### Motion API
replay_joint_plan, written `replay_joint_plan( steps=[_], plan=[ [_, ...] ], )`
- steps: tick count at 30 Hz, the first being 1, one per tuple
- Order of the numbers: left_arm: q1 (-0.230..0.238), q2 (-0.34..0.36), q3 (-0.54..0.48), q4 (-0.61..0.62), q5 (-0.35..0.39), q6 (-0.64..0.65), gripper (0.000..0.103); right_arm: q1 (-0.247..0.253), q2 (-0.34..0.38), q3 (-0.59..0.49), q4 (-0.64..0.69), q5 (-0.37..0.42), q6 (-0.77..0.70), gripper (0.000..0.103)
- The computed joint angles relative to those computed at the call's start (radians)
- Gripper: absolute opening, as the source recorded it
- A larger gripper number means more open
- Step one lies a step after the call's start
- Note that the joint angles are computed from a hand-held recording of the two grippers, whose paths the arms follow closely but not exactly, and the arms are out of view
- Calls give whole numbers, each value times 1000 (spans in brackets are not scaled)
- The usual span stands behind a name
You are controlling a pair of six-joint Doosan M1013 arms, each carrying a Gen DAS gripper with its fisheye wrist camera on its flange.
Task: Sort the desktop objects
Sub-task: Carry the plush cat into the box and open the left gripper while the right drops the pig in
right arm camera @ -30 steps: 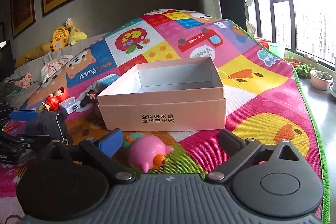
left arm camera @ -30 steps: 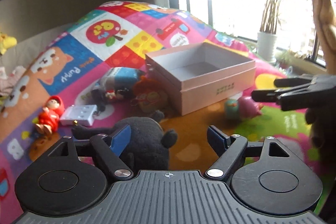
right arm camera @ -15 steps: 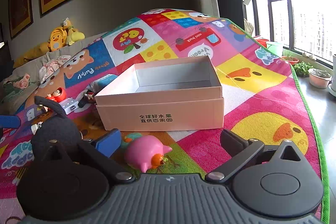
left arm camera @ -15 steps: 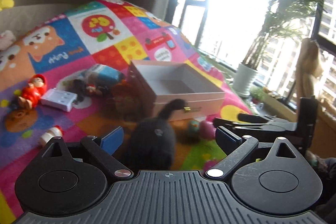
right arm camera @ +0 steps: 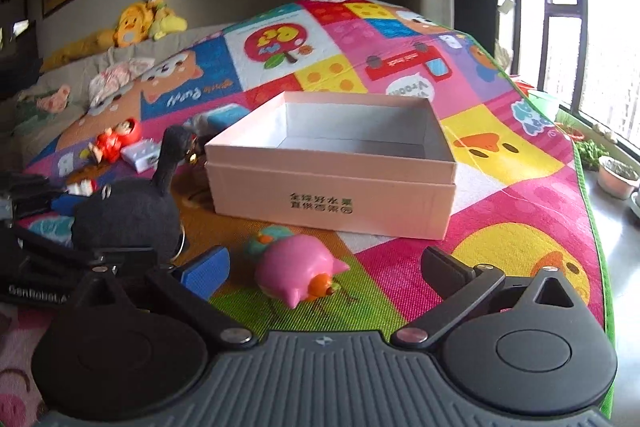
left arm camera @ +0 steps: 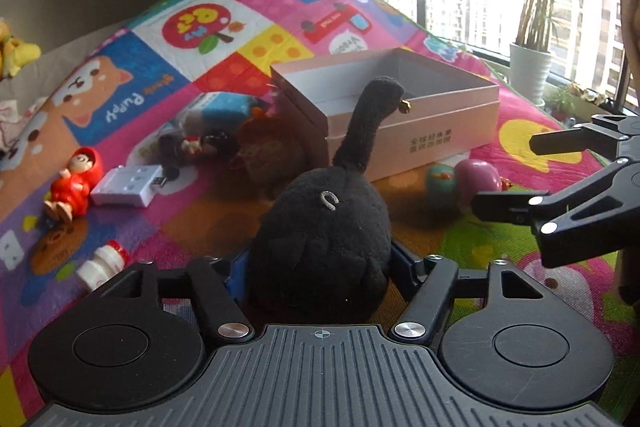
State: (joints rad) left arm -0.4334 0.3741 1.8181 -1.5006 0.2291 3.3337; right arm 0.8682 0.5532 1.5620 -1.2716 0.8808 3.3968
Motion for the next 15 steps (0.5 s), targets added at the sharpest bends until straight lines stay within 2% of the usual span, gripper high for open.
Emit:
replay_joint_plan(
  steps=[5,7,8,10,11,15],
  plan=[
    [27,-13,12,78,49,-115,72,-23,19,-45,72,-46,-115,88],
    [33,-20,18,88,51,-131,72,-34,26,-59,104,-56,-151,75],
    [35,-24,22,87,49,-131,72,-40,27,-68,143,-66,-191,62],
    [40,-31,27,82,46,-129,72,-42,18,-61,157,-78,-216,60],
    [42,-35,30,75,46,-123,72,-40,9,-52,160,-85,-227,51],
    [52,-50,39,69,59,-122,72,-19,-52,14,136,-62,-187,51]
  ],
)
